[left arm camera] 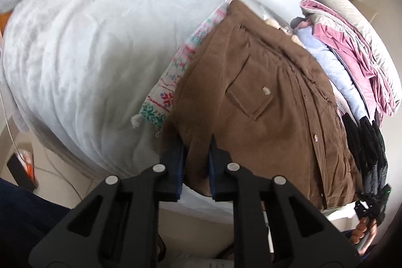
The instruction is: Fold large clothes
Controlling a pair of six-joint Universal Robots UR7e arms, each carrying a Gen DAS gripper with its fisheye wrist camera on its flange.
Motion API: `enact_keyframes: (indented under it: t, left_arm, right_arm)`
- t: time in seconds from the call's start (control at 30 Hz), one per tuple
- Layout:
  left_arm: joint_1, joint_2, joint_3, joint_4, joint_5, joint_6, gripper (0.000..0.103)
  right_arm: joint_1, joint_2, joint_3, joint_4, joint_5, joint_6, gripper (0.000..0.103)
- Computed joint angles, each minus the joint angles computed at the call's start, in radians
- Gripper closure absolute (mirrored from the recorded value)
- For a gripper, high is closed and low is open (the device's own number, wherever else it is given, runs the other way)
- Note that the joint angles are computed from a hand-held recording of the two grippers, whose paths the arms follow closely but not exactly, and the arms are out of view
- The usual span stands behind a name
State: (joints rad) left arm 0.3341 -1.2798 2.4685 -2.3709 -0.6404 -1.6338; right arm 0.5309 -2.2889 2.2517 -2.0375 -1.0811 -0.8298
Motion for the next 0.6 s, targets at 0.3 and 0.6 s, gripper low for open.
enact_keyframes:
  t: [0.3,0.6]
  left_arm:
    - [0.062,0.041,0.057,-0.335,-0.040,0.137,0.063]
    - [0.040,0.031,0.046,-0.248,-0.005,0.091,0.090]
  right_arm:
    - [0.049,0.096,-0.032,0.007,-0.057,0.141,0.065]
    - [0.068,0.082,-0.006,-0.065,-0.078,0.116,0.090]
